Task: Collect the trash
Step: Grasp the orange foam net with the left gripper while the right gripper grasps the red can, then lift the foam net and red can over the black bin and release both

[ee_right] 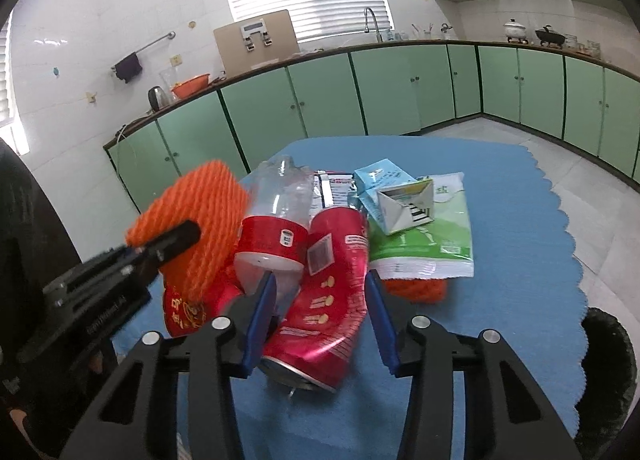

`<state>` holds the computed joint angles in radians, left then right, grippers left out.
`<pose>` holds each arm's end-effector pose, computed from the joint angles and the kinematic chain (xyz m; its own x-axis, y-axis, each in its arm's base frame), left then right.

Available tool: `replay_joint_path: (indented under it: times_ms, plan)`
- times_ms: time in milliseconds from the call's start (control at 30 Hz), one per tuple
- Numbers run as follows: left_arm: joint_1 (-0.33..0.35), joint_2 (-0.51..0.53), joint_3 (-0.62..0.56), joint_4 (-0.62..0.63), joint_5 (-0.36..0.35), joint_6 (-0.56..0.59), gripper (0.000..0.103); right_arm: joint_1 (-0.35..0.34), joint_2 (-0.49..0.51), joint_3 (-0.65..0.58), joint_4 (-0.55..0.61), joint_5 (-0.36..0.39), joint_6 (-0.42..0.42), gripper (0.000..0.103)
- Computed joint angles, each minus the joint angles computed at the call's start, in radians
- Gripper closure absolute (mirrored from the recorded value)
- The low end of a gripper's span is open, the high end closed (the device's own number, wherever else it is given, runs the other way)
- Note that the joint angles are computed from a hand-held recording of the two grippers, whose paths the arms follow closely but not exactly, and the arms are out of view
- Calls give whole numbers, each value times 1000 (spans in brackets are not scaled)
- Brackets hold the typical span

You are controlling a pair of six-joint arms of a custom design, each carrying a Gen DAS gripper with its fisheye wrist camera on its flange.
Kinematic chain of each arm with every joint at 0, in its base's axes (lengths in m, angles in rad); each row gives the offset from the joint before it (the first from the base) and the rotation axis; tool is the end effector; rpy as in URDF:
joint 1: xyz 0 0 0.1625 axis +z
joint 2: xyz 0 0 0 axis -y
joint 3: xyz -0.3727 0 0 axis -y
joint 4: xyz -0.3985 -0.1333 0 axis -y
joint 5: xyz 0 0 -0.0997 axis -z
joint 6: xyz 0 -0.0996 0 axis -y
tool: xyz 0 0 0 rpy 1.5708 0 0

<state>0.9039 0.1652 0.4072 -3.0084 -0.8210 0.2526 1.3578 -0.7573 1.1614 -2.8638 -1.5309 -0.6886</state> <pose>-0.3508 -0.7709 -0.0860 -0.7672 0.1710 -0.6182 0.6123 0.4821 -0.6266 -0.0302 -0.7888 0.2765 -0.8438 -0.2517 0.4739 -0.5219 0.5906 -0.6154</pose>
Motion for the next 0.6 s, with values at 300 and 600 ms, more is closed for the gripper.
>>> replay_joint_path:
  times_ms: [300, 600]
  plan:
    - [-2, -71, 139, -100, 7, 29, 95, 9, 23, -15, 7, -69, 22, 57]
    - [9, -66, 154, -48, -24, 0, 95, 1, 76, -91, 62, -114, 70, 50]
